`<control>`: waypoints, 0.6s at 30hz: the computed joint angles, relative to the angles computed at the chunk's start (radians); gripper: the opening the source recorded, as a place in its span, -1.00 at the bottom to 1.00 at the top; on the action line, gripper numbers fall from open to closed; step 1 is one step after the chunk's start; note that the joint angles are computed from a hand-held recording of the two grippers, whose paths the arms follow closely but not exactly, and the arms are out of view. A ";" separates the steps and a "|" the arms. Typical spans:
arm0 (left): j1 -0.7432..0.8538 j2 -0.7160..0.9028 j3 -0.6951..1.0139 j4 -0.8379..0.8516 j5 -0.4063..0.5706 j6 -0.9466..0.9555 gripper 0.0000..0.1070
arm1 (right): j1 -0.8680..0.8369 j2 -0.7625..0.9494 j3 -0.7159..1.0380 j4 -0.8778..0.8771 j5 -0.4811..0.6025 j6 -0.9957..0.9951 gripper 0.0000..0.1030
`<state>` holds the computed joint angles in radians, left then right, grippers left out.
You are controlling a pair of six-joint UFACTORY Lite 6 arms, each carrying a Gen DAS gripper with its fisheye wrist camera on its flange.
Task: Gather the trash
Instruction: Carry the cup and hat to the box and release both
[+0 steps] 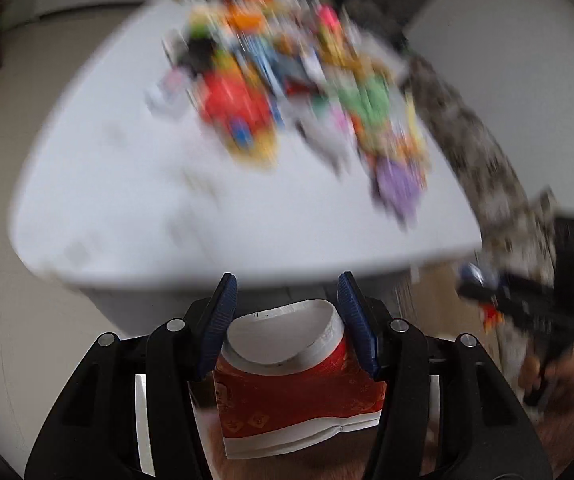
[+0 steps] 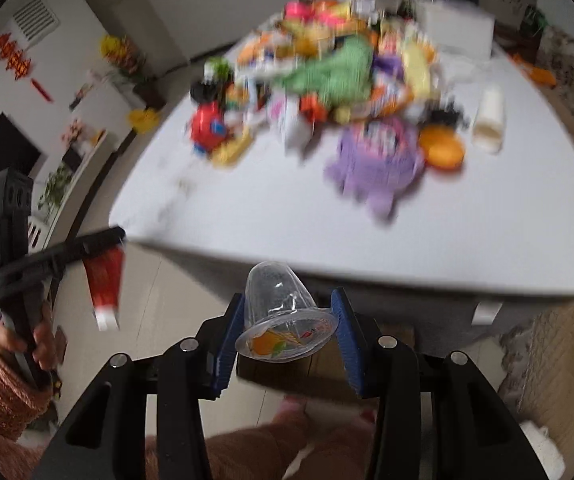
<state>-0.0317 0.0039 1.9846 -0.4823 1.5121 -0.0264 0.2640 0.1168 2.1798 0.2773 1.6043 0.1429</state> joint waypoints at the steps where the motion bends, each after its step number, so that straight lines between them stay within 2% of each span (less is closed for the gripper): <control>1: -0.053 -0.046 -0.105 0.009 0.002 -0.013 -0.03 | 0.002 -0.049 -0.105 -0.001 0.002 -0.006 -0.15; 5: -0.241 -0.215 -0.523 0.063 -0.145 -0.075 -0.03 | -0.025 -0.241 -0.523 0.015 -0.095 -0.040 -0.14; 7: -0.322 -0.266 -0.733 0.074 -0.261 -0.122 -0.03 | -0.048 -0.306 -0.733 0.010 -0.156 -0.072 -0.14; 10: -0.422 -0.255 -0.974 0.117 -0.491 -0.195 -0.02 | -0.085 -0.383 -1.045 0.022 -0.339 -0.129 -0.14; 12: -0.454 -0.194 -1.041 0.131 -0.591 -0.231 0.02 | -0.086 -0.367 -1.169 0.011 -0.445 -0.134 -0.05; 13: -0.470 -0.136 -1.053 0.153 -0.639 -0.260 0.10 | -0.082 -0.342 -1.196 0.001 -0.483 -0.131 0.30; 14: -0.482 -0.077 -1.049 0.180 -0.669 -0.291 0.32 | -0.079 -0.299 -1.226 -0.015 -0.535 -0.122 0.53; 15: -0.485 -0.043 -1.043 0.190 -0.683 -0.301 0.41 | -0.076 -0.274 -1.240 -0.021 -0.567 -0.113 0.52; 18: -0.464 0.046 -1.016 0.202 -0.696 -0.289 0.42 | -0.074 -0.203 -1.241 -0.042 -0.632 -0.088 0.52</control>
<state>-0.4960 0.0503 0.9689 -0.2808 0.8160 -0.3152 0.1901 -0.0859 0.9390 0.2357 0.9725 0.0547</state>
